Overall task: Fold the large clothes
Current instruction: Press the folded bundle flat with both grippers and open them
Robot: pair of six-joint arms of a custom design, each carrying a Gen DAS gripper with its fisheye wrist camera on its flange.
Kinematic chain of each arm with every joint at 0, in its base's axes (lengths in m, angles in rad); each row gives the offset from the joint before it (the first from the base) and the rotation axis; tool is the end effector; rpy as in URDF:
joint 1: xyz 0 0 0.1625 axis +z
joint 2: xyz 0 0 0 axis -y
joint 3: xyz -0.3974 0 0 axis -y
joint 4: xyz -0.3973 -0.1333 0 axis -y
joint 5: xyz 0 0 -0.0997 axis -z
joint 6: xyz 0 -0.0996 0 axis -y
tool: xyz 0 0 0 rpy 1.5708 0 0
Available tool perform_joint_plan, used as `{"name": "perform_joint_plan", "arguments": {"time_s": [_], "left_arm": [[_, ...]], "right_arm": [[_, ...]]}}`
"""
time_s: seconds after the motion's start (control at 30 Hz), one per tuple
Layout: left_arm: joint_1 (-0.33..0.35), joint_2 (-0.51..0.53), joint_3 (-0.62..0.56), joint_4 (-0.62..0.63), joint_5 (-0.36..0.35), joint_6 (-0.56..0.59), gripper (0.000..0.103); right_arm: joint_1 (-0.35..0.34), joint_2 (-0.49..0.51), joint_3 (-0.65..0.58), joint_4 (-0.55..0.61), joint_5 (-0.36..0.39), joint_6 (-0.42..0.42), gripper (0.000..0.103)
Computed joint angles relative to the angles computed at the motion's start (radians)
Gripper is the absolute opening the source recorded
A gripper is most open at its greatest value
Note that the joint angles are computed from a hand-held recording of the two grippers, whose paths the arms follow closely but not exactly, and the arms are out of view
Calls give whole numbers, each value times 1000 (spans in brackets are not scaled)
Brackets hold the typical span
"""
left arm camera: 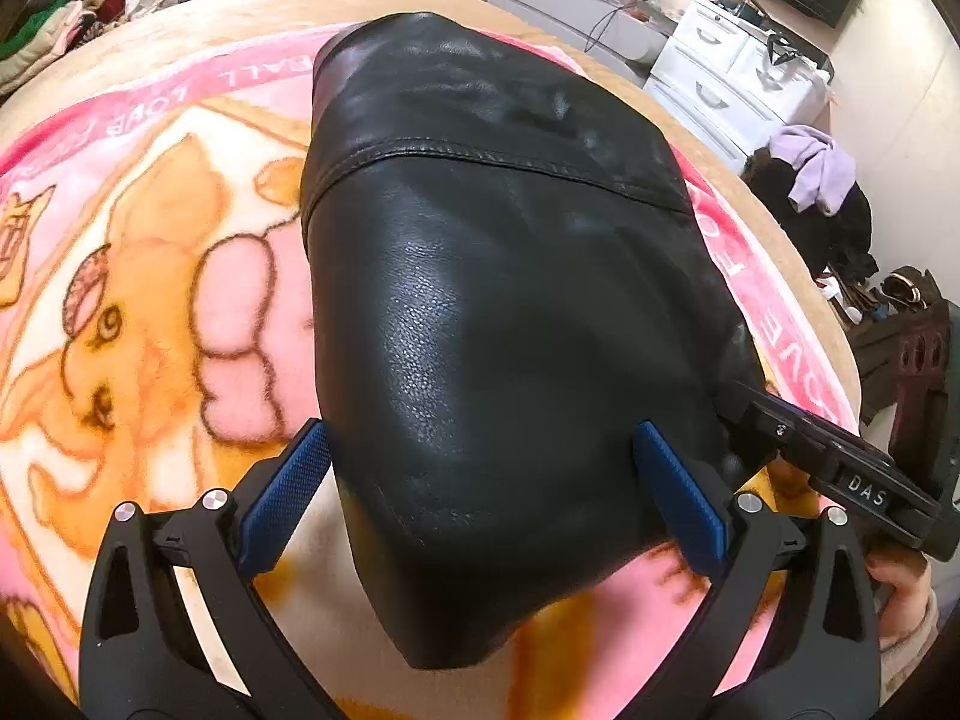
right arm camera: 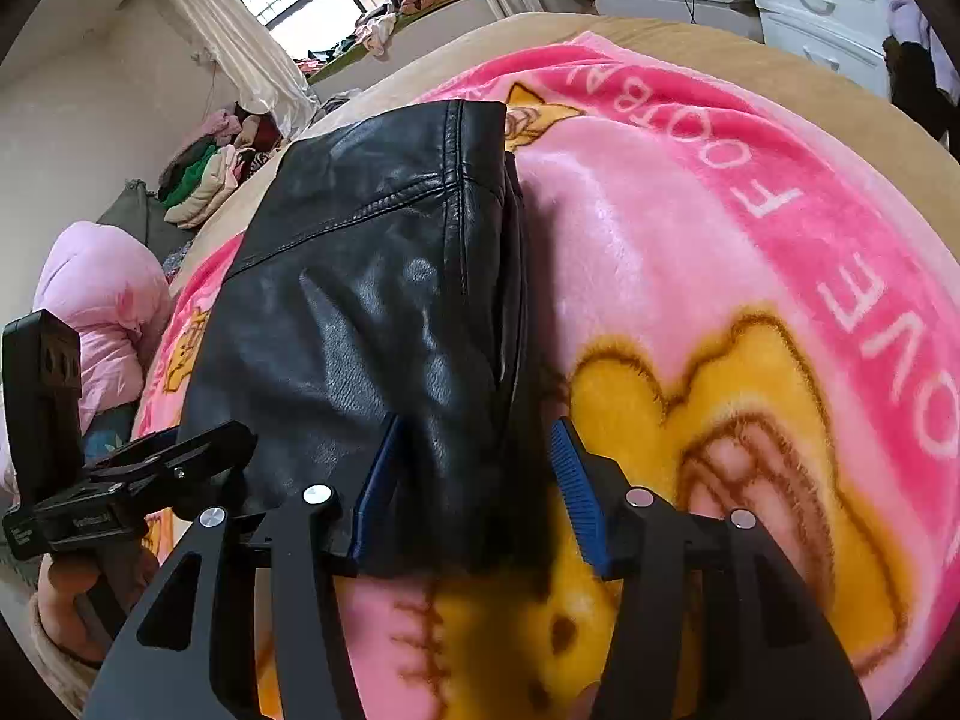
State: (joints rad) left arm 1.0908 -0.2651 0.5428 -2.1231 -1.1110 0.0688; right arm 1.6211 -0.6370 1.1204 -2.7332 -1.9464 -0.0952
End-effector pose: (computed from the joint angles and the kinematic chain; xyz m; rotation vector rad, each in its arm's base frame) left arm -0.2516 -0.8676 0.0988 0.6488 2.6277 -0.4952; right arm 0.1372 -0.8011 0.2047 0.0150 -2.6187 0.9114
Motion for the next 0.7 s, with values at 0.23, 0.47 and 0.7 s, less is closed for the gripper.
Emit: {"name": "perform_joint_plan", "arguments": {"time_s": [0.23,0.47,0.7], "left_arm": [[-10,-31,50,-25,15,-7,94],[-18,-49,69,-35,45,-17,94],[-26,-117,178,-105,68,-28,94]], "right_arm": [[8,-21,36,-13,-30,-12,68],[17,-23,38,-2,-58,0,77],[43,-47,97,-89,-94,-28,85]]}}
